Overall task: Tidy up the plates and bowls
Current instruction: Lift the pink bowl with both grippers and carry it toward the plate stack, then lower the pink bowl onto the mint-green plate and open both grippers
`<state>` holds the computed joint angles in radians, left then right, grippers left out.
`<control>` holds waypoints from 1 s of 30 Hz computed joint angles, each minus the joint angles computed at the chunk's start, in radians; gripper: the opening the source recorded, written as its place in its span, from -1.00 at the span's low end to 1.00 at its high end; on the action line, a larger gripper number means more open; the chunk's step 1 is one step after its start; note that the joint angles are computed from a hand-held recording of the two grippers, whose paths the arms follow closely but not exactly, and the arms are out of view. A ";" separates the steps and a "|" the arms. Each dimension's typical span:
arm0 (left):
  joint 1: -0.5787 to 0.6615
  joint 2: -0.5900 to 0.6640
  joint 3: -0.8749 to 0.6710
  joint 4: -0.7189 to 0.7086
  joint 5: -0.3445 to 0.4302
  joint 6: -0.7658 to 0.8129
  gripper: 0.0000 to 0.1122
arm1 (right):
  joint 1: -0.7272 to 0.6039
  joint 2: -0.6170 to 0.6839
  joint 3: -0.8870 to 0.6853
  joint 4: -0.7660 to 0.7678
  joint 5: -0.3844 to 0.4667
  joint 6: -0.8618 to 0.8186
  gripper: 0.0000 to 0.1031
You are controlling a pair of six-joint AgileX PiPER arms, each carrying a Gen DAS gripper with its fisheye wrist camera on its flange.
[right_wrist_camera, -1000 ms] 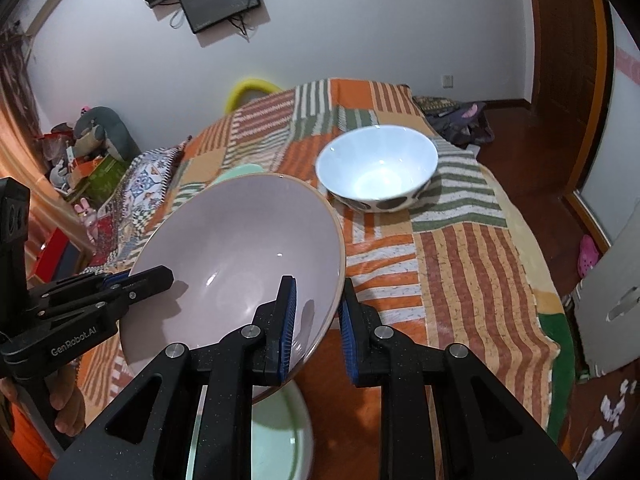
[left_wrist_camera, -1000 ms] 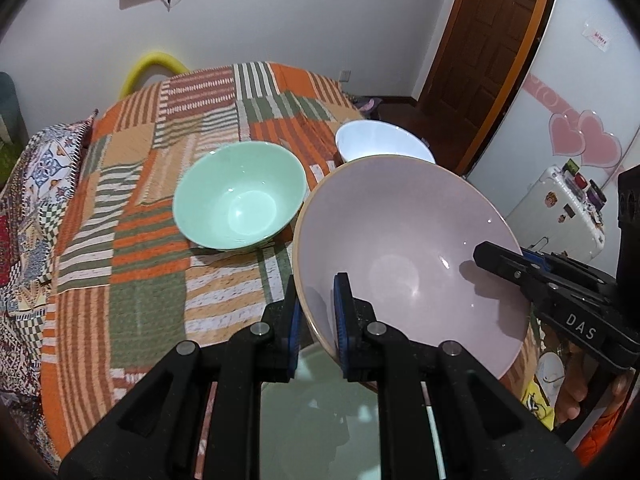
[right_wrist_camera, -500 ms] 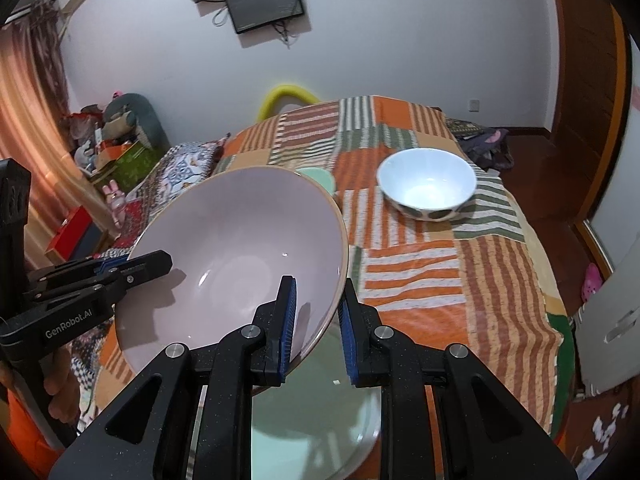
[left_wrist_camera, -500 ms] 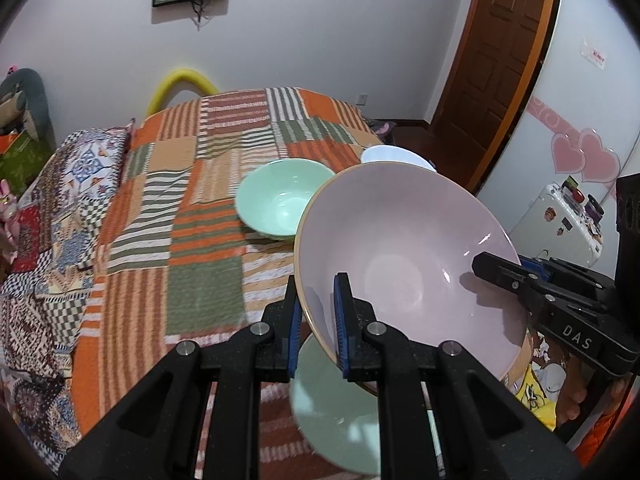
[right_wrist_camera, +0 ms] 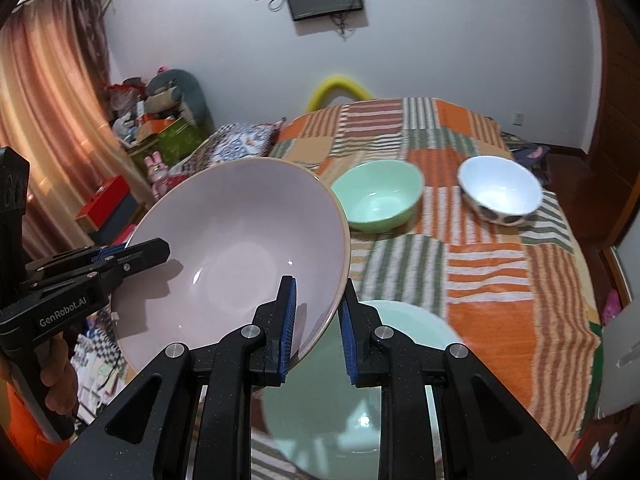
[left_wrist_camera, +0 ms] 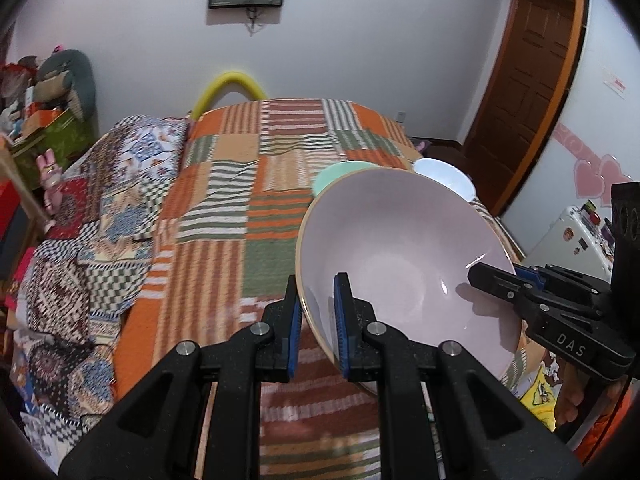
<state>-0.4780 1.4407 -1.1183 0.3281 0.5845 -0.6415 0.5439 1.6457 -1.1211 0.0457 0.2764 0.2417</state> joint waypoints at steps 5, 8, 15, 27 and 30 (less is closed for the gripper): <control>0.039 -0.069 0.090 0.017 -0.004 -0.030 -0.75 | 0.046 0.051 -0.047 0.042 0.014 -0.042 -0.63; 0.075 -0.106 0.147 0.004 -0.018 -0.023 -0.75 | 0.067 0.090 -0.089 0.056 0.035 -0.065 -0.63; 0.164 -0.122 0.237 -0.078 -0.065 0.047 -0.74 | 0.108 0.160 -0.141 0.065 0.058 -0.067 -0.63; 0.250 -0.029 0.319 -0.219 -0.154 0.185 -0.75 | 0.126 0.284 -0.223 0.093 0.133 -0.078 -0.63; 0.262 0.002 0.329 -0.252 -0.171 0.216 -0.74 | 0.126 0.307 -0.239 0.097 0.149 -0.081 -0.63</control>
<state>-0.2163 1.4431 -0.7897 0.0761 0.4134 -0.4250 0.6701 1.9529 -1.3602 0.1431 0.4258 0.1604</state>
